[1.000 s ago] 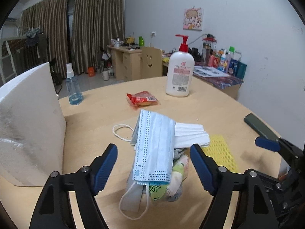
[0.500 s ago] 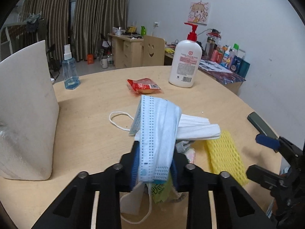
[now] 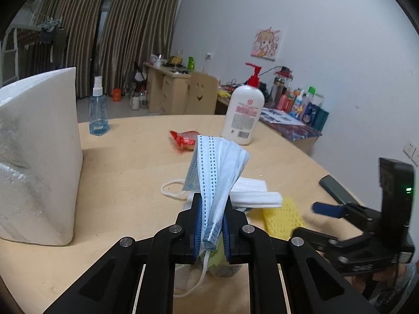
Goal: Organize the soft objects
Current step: 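Grasp the blue face mask with the left gripper and lift it, then grasp the yellow foam net sleeve with the right gripper while left holds the mask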
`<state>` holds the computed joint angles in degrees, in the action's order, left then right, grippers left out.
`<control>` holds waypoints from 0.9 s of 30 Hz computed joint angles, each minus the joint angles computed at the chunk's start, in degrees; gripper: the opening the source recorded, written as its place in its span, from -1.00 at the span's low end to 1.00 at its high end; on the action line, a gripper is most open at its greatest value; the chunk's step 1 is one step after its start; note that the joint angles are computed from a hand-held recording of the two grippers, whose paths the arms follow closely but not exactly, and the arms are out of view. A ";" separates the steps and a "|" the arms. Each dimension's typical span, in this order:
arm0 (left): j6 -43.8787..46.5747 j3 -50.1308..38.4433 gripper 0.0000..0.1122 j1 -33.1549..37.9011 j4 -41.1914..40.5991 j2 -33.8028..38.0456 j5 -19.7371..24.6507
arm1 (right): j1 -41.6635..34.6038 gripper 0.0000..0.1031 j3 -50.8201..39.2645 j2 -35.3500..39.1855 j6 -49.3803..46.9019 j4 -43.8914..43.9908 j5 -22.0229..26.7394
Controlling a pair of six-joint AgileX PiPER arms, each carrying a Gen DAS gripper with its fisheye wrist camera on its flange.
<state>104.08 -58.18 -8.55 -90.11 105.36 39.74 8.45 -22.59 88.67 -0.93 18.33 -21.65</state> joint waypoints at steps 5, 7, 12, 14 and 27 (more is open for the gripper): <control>4.08 2.11 -0.75 0.96 -3.45 -1.20 1.11 | 1.07 0.55 -1.76 1.68 -6.99 7.24 2.17; 5.85 3.00 -0.75 1.34 -4.93 -1.86 1.64 | 1.79 0.55 -2.32 2.30 -10.00 10.28 2.66; 6.82 3.80 -0.75 2.06 -5.55 -2.45 2.86 | 3.91 0.22 -4.99 4.17 -23.87 24.23 4.53; 7.67 4.21 -0.75 2.36 -6.12 -2.73 3.27 | 4.91 0.16 -6.01 5.11 -30.92 31.49 4.50; 10.26 6.37 -0.75 4.67 -8.14 -4.01 6.97 | 10.53 -0.18 -8.44 6.48 -55.40 54.92 1.62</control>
